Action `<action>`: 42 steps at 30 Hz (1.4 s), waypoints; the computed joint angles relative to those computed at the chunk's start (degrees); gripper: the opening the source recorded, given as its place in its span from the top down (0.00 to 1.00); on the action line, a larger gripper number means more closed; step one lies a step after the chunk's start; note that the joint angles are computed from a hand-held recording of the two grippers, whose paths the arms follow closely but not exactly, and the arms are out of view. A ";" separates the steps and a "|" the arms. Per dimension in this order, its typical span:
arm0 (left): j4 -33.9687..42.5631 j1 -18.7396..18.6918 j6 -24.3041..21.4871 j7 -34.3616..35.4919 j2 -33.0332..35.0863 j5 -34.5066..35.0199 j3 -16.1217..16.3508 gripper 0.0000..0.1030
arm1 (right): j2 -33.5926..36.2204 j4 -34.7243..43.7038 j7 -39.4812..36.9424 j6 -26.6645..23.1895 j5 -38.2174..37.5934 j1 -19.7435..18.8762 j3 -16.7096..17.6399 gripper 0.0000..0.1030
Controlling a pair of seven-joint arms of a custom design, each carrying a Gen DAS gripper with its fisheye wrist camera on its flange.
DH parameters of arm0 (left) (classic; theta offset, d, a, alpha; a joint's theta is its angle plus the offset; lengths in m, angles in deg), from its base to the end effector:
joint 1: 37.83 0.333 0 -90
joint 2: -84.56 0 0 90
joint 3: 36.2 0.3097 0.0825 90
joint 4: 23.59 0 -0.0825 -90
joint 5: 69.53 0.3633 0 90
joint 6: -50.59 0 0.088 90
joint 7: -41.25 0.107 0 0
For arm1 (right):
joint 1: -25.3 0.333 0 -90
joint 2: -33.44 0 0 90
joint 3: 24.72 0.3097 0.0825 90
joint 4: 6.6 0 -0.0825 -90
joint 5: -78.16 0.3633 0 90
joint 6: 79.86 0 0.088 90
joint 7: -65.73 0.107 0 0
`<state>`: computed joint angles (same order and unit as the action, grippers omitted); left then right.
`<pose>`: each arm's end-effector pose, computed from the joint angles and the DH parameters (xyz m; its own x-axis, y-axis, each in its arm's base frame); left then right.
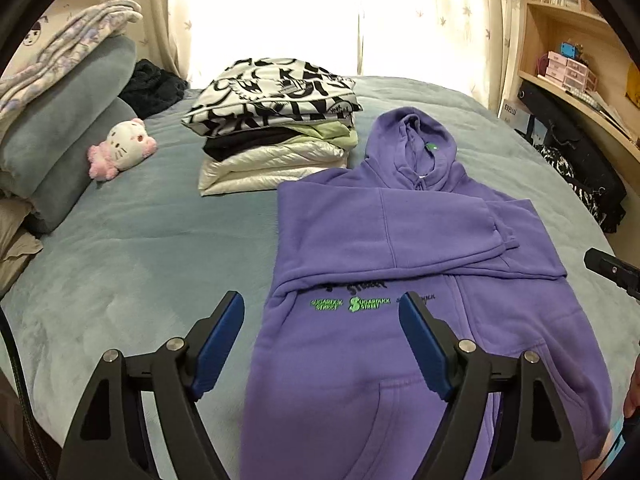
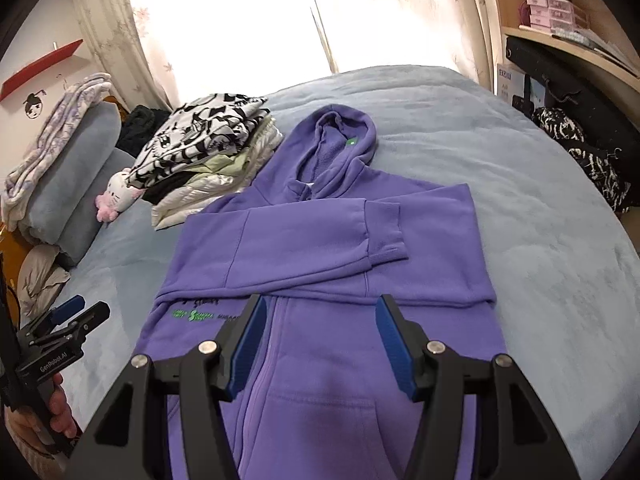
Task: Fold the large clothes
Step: 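Open both tools and move them to the hoodie hem, then grasp the ribbed hem with both tools and lift it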
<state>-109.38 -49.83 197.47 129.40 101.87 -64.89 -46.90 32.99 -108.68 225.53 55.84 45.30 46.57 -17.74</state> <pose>0.6341 -0.2452 0.5888 -0.3734 -0.9277 -0.0012 -0.6659 0.2690 -0.6959 0.5189 0.2719 0.6134 -0.3226 -0.9166 -0.2363 -0.6448 0.3956 -0.6541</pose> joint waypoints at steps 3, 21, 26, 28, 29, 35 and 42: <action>-5.05 1.05 1.74 0.98 -3.99 -1.35 -0.23 0.23 | -2.17 -1.82 1.79 -0.65 -1.49 0.51 0.78 0.45; -28.02 5.99 2.39 12.38 -20.23 -18.33 2.24 0.20 | -15.97 -16.41 4.35 -2.36 2.05 -0.19 6.79 0.44; -30.96 6.25 -0.75 17.32 -21.93 -24.53 3.61 0.20 | -19.30 -19.65 4.07 -2.72 4.01 -0.46 8.09 0.31; -31.90 6.30 -3.21 20.94 -22.45 -29.17 4.39 0.20 | -20.93 -21.49 4.04 -2.71 4.53 -0.60 8.68 0.31; -32.32 6.40 -4.67 22.71 -22.65 -31.19 4.78 0.20 | -21.73 -22.48 4.09 -2.75 4.98 -0.56 8.96 0.31; -35.61 7.87 -10.35 32.00 -23.36 -42.05 6.74 0.20 | -28.18 -30.78 5.08 -1.23 9.89 -0.18 9.27 0.31; -37.61 9.78 -14.04 35.74 -22.67 -49.49 6.97 0.21 | -37.68 -41.76 8.38 2.38 15.46 -1.28 9.83 0.31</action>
